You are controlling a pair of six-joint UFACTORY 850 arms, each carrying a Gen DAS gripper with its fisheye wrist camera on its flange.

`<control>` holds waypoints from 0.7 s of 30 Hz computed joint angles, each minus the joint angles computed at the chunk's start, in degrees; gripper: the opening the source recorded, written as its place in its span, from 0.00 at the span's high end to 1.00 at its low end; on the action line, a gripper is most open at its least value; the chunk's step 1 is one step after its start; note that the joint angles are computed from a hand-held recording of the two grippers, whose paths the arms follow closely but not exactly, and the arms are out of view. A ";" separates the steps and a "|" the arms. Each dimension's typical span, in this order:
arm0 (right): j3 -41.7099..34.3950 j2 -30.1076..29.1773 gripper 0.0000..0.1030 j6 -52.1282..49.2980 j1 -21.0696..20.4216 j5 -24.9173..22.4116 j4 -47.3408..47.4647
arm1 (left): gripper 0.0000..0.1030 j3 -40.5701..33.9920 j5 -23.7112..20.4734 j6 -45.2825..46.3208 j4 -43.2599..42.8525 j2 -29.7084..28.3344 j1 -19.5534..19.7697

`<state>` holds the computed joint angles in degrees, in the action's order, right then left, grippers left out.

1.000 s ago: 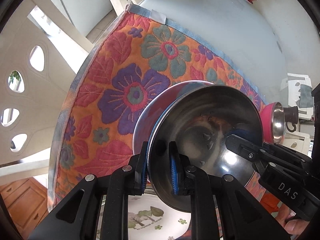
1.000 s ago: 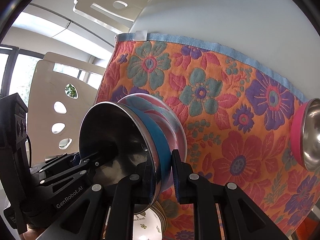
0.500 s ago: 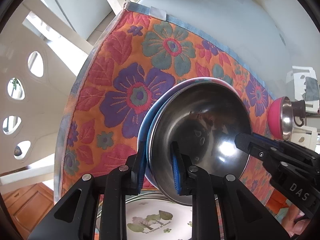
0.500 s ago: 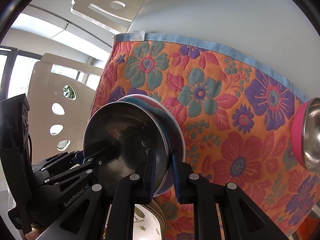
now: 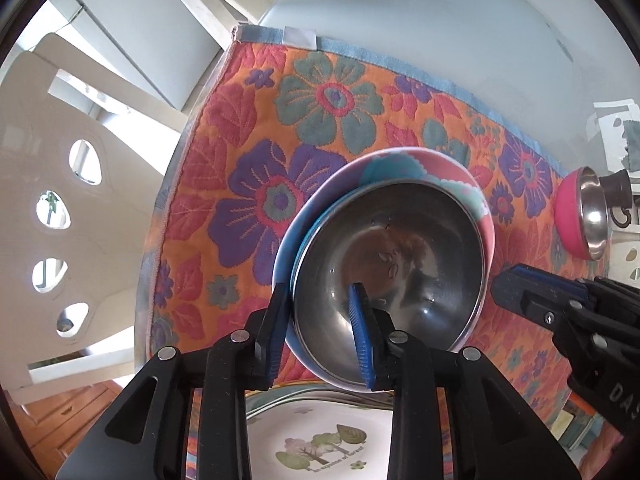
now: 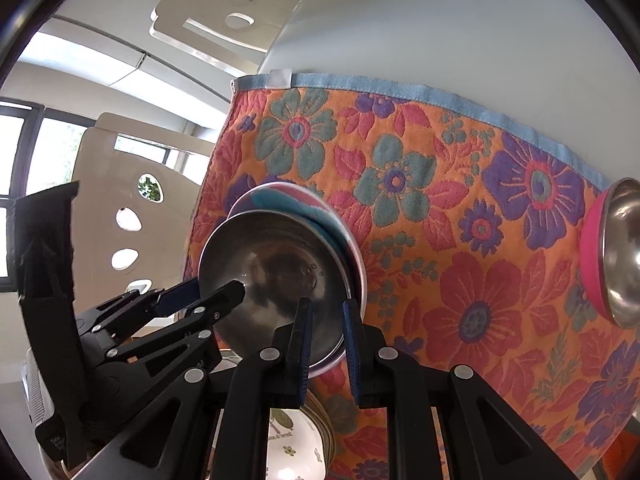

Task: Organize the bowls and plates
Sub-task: 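Lower the steel bowl into the pink bunny bowl with both grippers, then open both grippers and move them toward the pink-rimmed steel bowl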

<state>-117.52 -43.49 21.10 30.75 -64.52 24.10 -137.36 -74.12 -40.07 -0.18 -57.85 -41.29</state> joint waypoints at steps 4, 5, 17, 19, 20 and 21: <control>1.64 1.00 0.86 -0.09 -0.16 0.60 0.61 | 0.73 -0.48 -0.49 -0.69 0.59 0.08 -0.23; 1.89 1.10 0.86 -0.14 -0.21 0.65 0.84 | 0.73 -0.02 -0.58 -0.89 0.82 0.53 -0.33; 5.74 3.91 0.86 -2.28 -0.98 1.81 2.27 | 0.60 -5.01 -3.40 -6.53 0.66 -0.99 -1.22; 7.00 4.89 0.86 -2.14 -1.26 2.46 2.37 | 0.59 -6.22 -2.96 -6.77 0.54 -1.33 -1.45; 7.78 5.50 0.86 -2.21 -1.49 2.82 2.53 | 0.59 -7.41 -3.24 -6.83 0.27 -1.87 -1.51; 8.66 6.15 0.86 -2.23 -1.69 3.42 2.71 | 0.59 -9.74 -4.08 -7.05 -0.01 -2.97 -1.67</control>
<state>-108.86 -37.35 18.87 29.07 -61.10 26.80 -147.10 -78.20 -47.12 -0.20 -60.83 -42.97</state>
